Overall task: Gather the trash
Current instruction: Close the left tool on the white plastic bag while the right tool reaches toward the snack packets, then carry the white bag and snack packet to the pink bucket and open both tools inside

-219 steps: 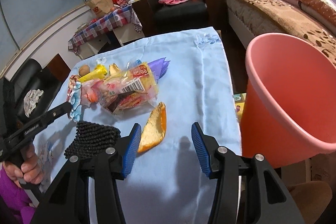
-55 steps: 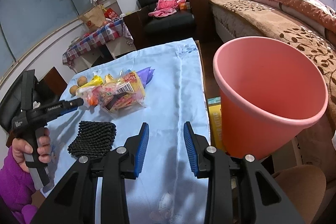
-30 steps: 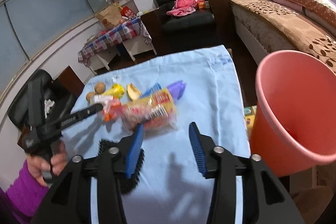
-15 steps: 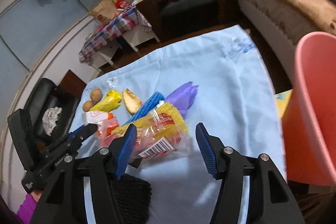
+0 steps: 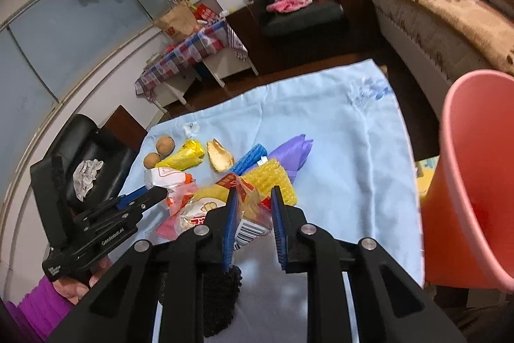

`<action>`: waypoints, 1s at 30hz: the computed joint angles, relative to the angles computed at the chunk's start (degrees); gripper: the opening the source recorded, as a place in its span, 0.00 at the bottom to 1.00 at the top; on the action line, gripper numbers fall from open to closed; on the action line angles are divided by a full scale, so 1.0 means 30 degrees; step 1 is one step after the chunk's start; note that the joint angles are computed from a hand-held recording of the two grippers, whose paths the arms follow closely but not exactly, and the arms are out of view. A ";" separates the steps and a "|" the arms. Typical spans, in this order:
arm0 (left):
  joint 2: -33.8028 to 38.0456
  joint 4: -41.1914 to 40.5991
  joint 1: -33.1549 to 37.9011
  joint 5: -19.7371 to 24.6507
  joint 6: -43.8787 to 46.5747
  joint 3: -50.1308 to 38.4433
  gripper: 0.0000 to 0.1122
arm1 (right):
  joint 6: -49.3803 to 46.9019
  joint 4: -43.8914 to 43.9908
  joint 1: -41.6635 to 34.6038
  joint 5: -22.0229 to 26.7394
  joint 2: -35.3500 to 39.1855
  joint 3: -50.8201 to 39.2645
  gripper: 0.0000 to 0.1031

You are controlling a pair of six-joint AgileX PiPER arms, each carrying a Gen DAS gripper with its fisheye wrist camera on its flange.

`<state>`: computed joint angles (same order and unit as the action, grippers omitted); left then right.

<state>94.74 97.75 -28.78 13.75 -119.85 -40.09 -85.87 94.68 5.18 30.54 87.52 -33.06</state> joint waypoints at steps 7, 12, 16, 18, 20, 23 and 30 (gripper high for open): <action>-0.0515 -0.1890 -0.0600 0.0376 0.1765 -0.0256 0.23 | -0.0613 0.0101 -0.0674 -0.0282 -0.2542 0.1595 0.19; -0.0545 -0.3055 -0.1275 0.0708 0.2898 -0.0652 0.23 | -0.0422 -0.0511 -0.2270 0.0374 -0.3652 0.2281 0.19; -0.0519 -0.4177 -0.1851 0.1015 0.4049 -0.1110 0.23 | -0.0020 -0.1418 -0.3742 0.0887 -0.4315 0.2673 0.19; -0.0569 -0.4472 -0.2135 0.1162 0.4336 -0.1265 0.23 | -0.0050 -0.1678 -0.4633 0.1334 -0.4554 0.2892 0.19; -0.0549 -0.4884 -0.2431 0.1366 0.4761 -0.1535 0.23 | -0.0053 -0.1904 -0.5376 0.1646 -0.4687 0.3011 0.19; -0.0480 -0.5431 -0.2808 0.1573 0.5346 -0.1935 0.23 | -0.0128 -0.2246 -0.6607 0.2163 -0.4890 0.3191 0.19; 0.0001 -0.6778 -0.3680 0.1926 0.6739 -0.3073 0.23 | -0.0658 -0.2759 -0.9618 0.3832 -0.4888 0.3325 0.19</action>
